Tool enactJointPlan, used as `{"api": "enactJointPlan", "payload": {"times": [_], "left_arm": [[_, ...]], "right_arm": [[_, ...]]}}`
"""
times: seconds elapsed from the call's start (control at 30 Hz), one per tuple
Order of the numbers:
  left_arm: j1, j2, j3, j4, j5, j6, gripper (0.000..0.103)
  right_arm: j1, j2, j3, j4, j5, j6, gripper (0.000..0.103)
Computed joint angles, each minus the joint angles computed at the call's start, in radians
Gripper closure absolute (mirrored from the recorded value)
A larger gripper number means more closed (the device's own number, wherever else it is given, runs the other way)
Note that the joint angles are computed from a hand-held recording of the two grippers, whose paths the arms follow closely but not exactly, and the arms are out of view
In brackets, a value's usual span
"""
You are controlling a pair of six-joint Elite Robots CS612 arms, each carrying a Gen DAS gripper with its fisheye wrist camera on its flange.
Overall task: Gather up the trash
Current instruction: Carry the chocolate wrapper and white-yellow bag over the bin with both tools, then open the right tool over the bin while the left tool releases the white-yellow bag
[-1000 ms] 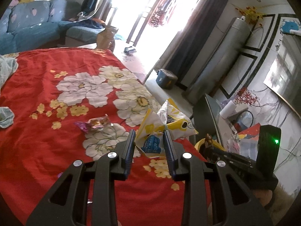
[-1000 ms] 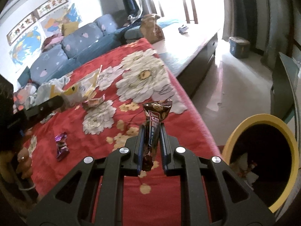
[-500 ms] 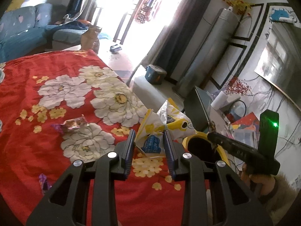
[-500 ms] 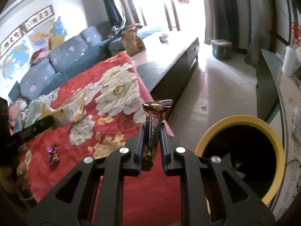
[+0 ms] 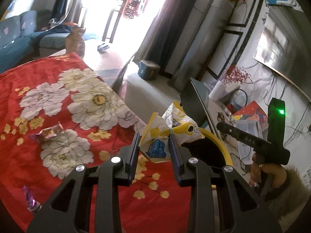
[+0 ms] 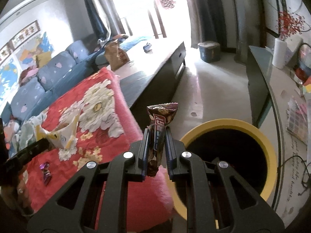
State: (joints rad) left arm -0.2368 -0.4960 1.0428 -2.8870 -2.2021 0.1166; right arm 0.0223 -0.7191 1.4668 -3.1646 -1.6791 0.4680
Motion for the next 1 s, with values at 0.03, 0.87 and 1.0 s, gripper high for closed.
{"api": "enactJointPlan", "payload": {"times": [0.03,0.87,1.0], "left_arm": [[-0.002,-0.001,0.001,0.003,-0.001,0.006,0.074],[-0.079,-0.024,0.057,0.116,-0.014,0.202,0.074],[-0.090,-0.026,0.067,0.139,-0.013,0.241,0.074]], "right_arm": [[-0.003,-0.002,0.006,-0.005,-0.004,0.005,0.092],[-0.062,-0.034,0.111,-0.017,-0.049,0.126,0.092],[-0.067,-0.039,0.121,-0.015,-0.051,0.136,0.092]]}}
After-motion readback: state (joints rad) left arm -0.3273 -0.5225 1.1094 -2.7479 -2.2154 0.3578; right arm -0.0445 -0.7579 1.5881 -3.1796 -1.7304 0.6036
